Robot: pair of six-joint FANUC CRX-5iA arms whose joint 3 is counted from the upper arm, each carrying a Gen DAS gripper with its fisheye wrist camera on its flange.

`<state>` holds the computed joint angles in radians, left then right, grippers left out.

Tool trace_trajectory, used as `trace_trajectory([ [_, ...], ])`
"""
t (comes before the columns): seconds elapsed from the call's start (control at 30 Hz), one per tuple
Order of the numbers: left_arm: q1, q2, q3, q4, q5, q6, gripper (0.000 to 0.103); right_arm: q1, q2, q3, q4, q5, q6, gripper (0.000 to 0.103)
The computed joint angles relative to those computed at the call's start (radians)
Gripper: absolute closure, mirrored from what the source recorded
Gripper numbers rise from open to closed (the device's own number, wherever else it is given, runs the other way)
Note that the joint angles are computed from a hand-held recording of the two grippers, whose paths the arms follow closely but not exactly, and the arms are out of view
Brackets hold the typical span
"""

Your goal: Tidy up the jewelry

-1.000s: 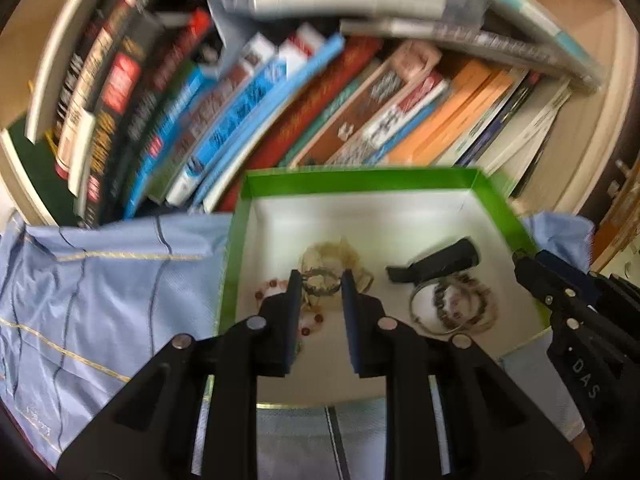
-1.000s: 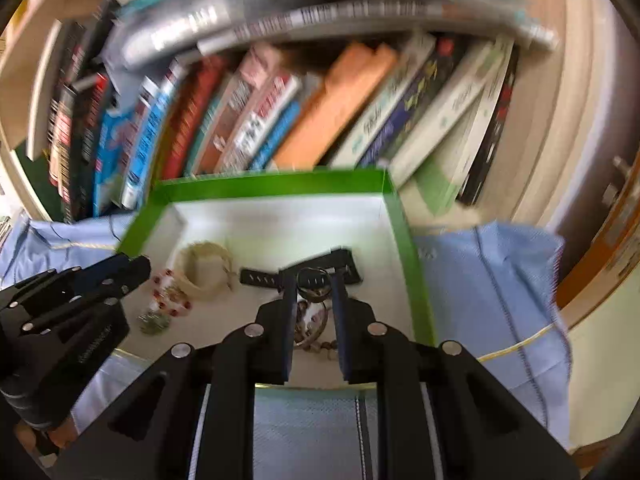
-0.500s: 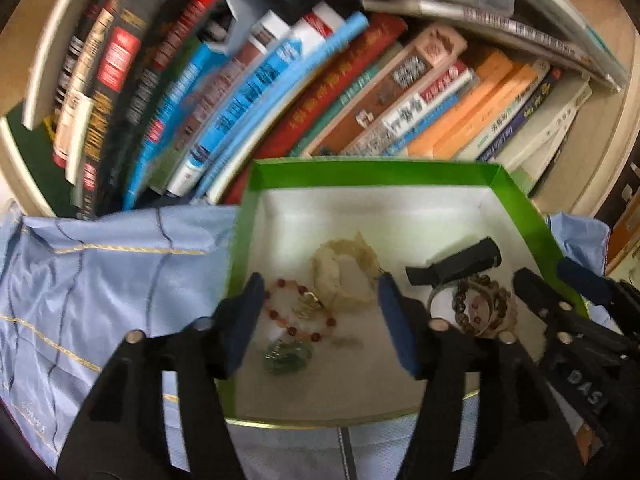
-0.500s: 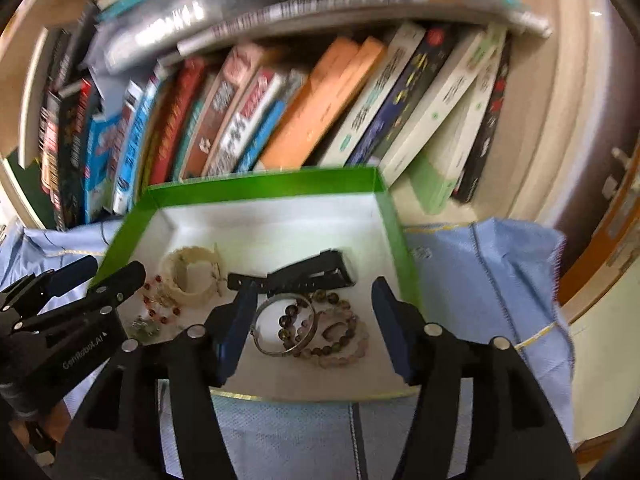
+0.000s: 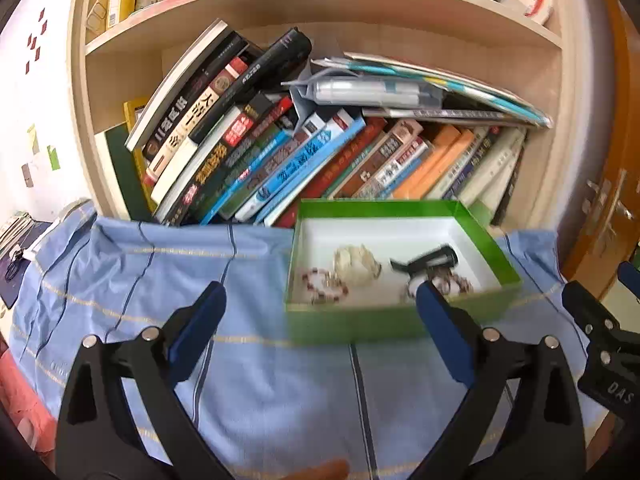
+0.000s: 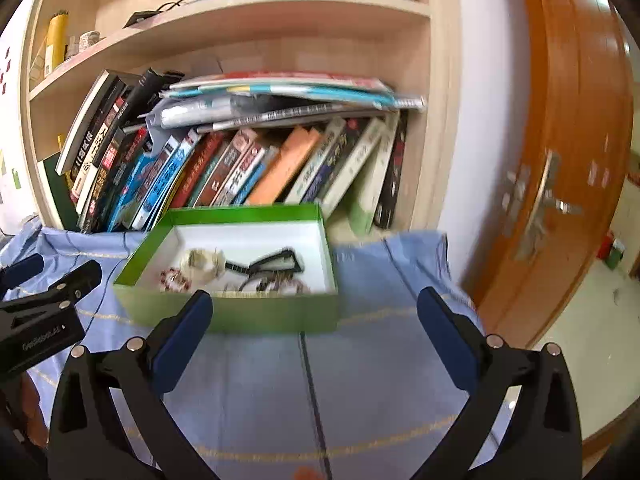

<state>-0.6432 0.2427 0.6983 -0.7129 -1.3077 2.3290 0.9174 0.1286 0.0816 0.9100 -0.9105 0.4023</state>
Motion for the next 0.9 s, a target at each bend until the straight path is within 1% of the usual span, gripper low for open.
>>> trace_trajectory([
  [0.07,-0.019,-0.016,-0.019,-0.008,-0.005,0.011,0.008,0.007,-0.01,-0.006,-0.022,-0.015,0.001,0.003],
  [0.1,-0.025,-0.02,-0.023,-0.006,-0.007,0.011,0.008,0.013,-0.009,0.0,-0.032,-0.039,0.001,0.003],
  [0.17,-0.036,-0.029,-0.035,-0.001,-0.005,0.007,0.008,0.019,-0.028,-0.025,-0.022,-0.031,-0.016,0.003],
  [0.27,-0.061,-0.037,-0.04,-0.023,-0.016,0.012,0.005,0.027,-0.045,-0.044,-0.015,-0.023,-0.028,0.003],
  [0.43,-0.087,-0.05,-0.041,-0.052,-0.031,0.027,0.004,0.042,-0.075,-0.076,0.009,-0.015,-0.05,0.003],
  [0.9,-0.11,-0.046,-0.028,-0.067,-0.047,0.022,0.004,0.057,-0.092,-0.096,0.011,-0.018,-0.056,0.003],
])
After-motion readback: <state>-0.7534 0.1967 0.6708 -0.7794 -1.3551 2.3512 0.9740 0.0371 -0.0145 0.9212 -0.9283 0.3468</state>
